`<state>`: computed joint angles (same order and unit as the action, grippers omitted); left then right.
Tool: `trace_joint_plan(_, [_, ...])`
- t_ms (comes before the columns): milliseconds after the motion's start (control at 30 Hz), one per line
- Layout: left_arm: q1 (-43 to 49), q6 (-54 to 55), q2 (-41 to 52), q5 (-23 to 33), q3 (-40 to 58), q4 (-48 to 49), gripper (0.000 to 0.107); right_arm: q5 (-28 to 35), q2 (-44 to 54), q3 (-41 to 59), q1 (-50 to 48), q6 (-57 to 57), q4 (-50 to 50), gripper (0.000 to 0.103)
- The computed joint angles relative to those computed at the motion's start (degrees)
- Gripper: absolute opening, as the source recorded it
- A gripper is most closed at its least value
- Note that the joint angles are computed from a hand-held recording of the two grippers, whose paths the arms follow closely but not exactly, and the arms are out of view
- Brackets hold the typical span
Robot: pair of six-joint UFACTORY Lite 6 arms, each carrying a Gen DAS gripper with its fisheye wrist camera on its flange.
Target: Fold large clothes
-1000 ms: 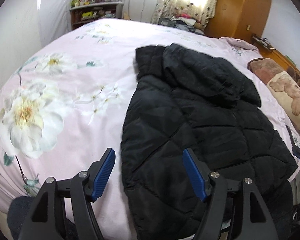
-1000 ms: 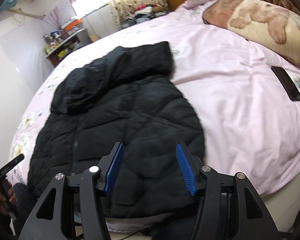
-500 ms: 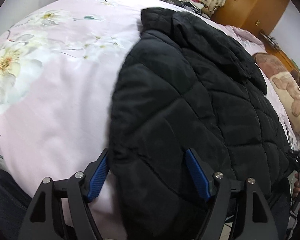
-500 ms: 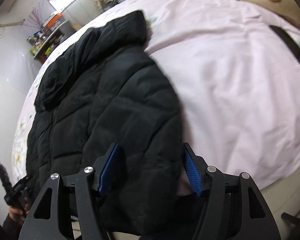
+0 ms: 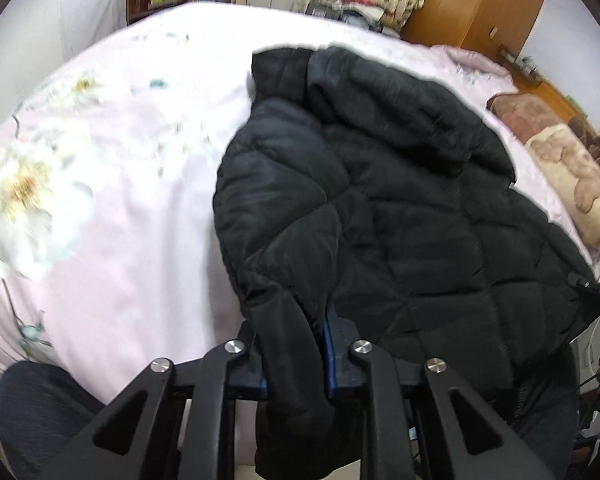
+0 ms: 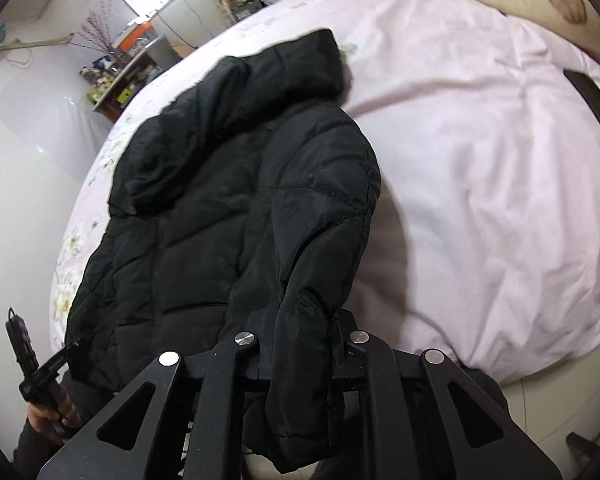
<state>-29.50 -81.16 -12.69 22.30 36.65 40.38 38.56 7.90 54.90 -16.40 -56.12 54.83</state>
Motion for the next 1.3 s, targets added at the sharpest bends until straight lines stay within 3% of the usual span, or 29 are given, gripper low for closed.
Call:
trace_joint_plan(367, [4.80,13.69,-24.65,4.93,-2.97,-13.80,0.018,11.75,-14.12,-3.63,-6.93,-0.70,1.48,0.013])
trace_joint_plan(500, [4.21,13.21,-28.20,5.61,-2.51,-14.14,0.017,15.39,-17.79,-4.10,-10.04,-1.11,2.29,0.013])
trace_joint_plan(600, [8.11,20.30,-29.05,4.07,-0.88,-20.68,0.017,18.88,-20.01,-4.15,-13.01,-1.53,3.42,0.013])
trace_joint_plan(833, [9.32,24.34,-36.62,7.54,-1.51,-25.53,0.017,25.19,-20.58,-2.54,-17.43,-0.83,5.78,0.013])
trace_joint_plan(1067, [19.43,43.80,-26.04,1.45,4.91,-42.31,0.017,21.36,-11.74,6.46,-11.44,3.24,8.67,0.013])
trace_joint_plan(1200, [26.90,63.04,-11.89,-2.67,14.37,-59.77,0.017,17.05,-1.77,18.05,-5.57,8.19,8.80,0.013])
trace_joint_plan(1300, [29.59,71.50,0.82,-4.17,23.57,-66.87,0.017,12.56,8.04,29.89,-0.46,13.54,5.57,0.014])
